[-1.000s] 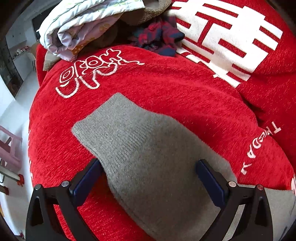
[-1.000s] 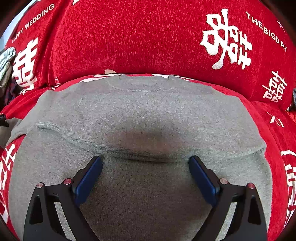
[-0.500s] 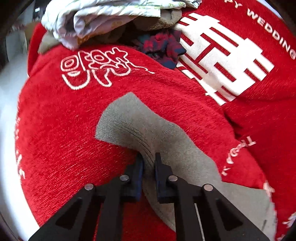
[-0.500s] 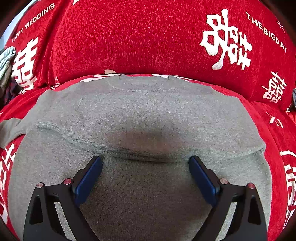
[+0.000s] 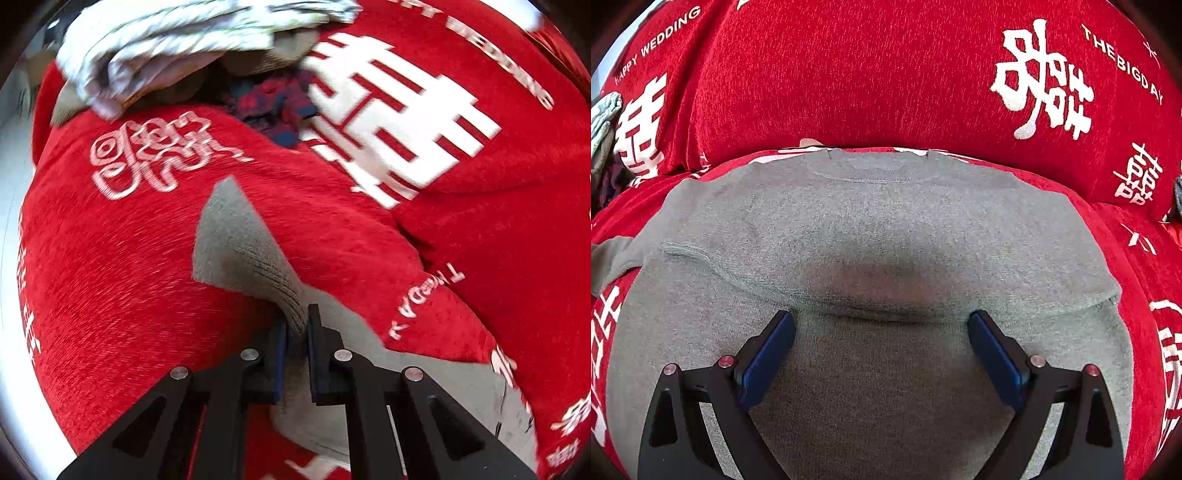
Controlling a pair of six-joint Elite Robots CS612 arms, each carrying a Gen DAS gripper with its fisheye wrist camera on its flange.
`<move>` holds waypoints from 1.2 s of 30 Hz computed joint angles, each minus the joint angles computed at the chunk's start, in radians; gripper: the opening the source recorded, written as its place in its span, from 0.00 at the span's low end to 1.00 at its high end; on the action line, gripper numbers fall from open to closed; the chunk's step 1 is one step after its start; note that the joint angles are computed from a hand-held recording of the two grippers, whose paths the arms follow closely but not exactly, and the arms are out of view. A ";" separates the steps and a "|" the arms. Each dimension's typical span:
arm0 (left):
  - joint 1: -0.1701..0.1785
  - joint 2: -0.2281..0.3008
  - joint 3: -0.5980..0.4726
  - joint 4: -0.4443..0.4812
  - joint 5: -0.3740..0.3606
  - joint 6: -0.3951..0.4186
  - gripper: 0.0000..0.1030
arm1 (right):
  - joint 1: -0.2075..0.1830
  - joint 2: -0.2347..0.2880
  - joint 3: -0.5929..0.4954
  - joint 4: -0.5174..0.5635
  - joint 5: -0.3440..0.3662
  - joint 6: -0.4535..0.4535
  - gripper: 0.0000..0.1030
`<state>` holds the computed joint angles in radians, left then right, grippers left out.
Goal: Fold small clothes
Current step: 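Lift the sleeve with the left tool, fold it across the body, release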
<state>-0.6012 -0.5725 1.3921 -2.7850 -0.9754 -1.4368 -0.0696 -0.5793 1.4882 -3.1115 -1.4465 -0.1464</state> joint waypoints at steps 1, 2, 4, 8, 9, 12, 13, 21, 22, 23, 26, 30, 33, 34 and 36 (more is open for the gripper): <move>-0.002 0.002 -0.010 0.006 0.002 0.016 0.10 | 0.000 0.000 0.000 0.000 0.000 0.000 0.94; -0.005 0.008 -0.035 0.025 0.005 0.041 0.10 | 0.000 0.000 0.000 0.000 0.000 0.000 0.94; -0.011 0.020 -0.078 0.064 0.009 0.078 0.10 | 0.000 0.000 0.000 -0.001 0.000 0.000 0.94; -0.022 0.060 -0.193 0.154 -0.034 0.160 0.10 | 0.000 0.000 0.001 -0.001 0.001 0.001 0.94; -0.029 0.074 -0.229 0.184 -0.031 0.183 0.10 | 0.000 0.000 0.000 0.000 0.001 0.001 0.94; -0.049 0.109 -0.316 0.259 -0.011 0.234 0.10 | -0.001 0.000 0.001 0.000 0.004 0.002 0.94; -0.057 0.122 -0.350 0.284 -0.008 0.251 0.10 | -0.001 0.000 0.001 0.001 0.005 0.003 0.94; -0.091 0.201 -0.548 0.375 0.007 0.341 0.10 | -0.014 -0.015 0.009 0.042 0.056 -0.010 0.93; -0.094 0.206 -0.561 0.380 0.010 0.345 0.10 | -0.015 -0.019 0.013 0.049 0.062 -0.020 0.93; -0.097 0.214 -0.582 0.390 0.013 0.352 0.10 | -0.018 -0.023 0.018 0.056 0.070 -0.031 0.94; -0.105 0.230 -0.624 0.415 0.016 0.361 0.10 | -0.025 -0.034 0.030 0.068 0.080 -0.055 0.94; -0.118 0.269 -0.714 0.476 0.017 0.374 0.10 | -0.041 -0.047 0.047 0.062 0.082 -0.056 0.94; -0.129 0.299 -0.778 0.514 0.023 0.391 0.10 | -0.058 -0.057 0.055 0.055 0.082 -0.046 0.94; -0.134 0.315 -0.813 0.533 0.025 0.399 0.10 | -0.066 -0.061 0.059 0.051 0.081 -0.045 0.94; -0.141 0.342 -0.871 0.562 0.022 0.406 0.10 | -0.077 -0.066 0.067 0.032 0.079 -0.047 0.94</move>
